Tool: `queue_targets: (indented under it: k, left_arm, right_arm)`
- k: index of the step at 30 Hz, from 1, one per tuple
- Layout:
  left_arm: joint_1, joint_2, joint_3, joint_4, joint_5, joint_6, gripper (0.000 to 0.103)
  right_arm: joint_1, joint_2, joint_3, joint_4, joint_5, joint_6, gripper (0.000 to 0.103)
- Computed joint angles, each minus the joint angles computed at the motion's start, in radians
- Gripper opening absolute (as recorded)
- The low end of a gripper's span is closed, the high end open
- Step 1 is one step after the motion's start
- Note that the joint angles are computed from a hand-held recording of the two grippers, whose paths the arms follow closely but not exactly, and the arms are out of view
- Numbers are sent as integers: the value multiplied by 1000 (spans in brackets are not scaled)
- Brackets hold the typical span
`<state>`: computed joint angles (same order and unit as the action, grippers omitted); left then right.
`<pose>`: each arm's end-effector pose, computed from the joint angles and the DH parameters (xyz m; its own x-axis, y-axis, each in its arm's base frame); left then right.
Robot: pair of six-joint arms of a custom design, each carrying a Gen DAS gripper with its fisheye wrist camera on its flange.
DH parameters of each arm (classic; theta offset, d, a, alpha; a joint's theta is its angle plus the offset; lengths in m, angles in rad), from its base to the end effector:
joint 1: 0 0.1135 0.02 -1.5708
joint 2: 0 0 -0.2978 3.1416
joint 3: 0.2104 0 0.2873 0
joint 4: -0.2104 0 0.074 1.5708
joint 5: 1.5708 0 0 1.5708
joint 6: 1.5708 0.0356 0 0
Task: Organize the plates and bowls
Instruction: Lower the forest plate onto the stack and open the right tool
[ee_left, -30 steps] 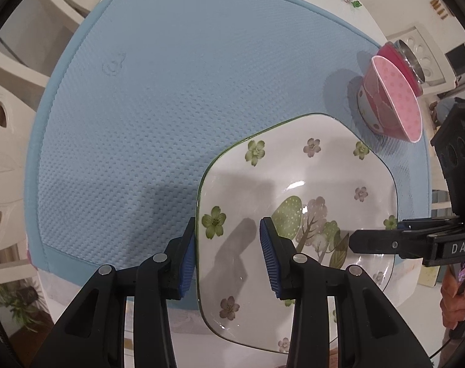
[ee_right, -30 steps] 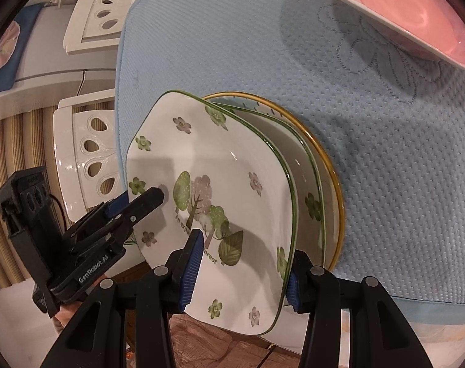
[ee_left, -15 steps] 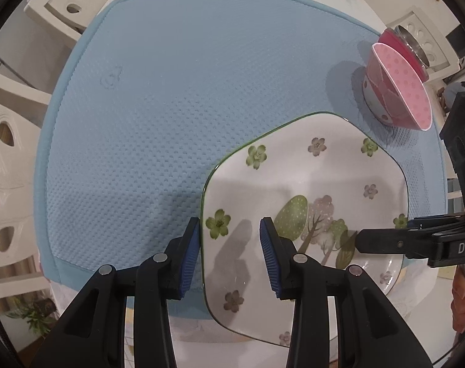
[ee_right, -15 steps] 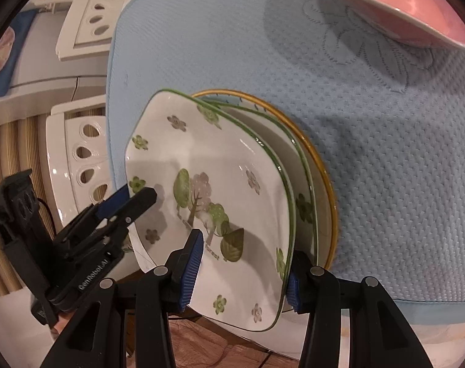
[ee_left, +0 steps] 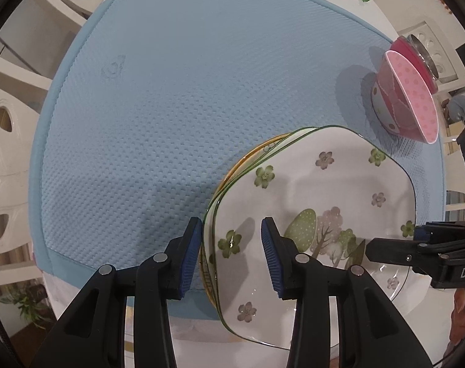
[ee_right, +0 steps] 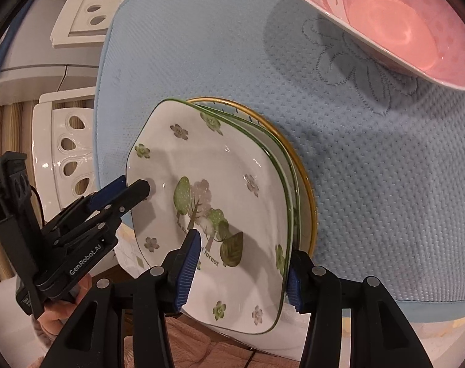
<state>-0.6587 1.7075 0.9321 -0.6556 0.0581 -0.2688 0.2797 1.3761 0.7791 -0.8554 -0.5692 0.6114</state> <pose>0.2506 -0.1966 0.1462 -0.9189 0.3760 -0.1191 0.3873 0.9173 -0.0924 0.2261 0.0849 0.1941 -0.9501 0.2302 0.2105 0.3073 0.8059 0.5060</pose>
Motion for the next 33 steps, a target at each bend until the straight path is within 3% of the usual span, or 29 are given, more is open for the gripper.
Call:
queue_targets:
  k: [20,22,25,29,31,33]
  left_arm:
    - [49,11,44,-60,-56,-54,38]
    - [42,11,54,-68,-70,-66,43]
    - [37,13,69,-79,-74,-77,43]
    - [19,11,89,-109,-96,-102,45]
    - [8,30,110,-114,-99,-118,48]
    - [-3,41,135,-130,-112,-137,61]
  right_arm:
    - [-76,-12,15,-81,-55,-75,49]
    - [-72,-16,36,-117,-29,-94,49]
    - [-55,-20,74,-174,41,-125,49]
    - [-85,-48,84,-209,37,-163,51]
    - [-101,-62,90,-235,45,-192,52]
    - [-120,-78,88,-251,38,-212,55]
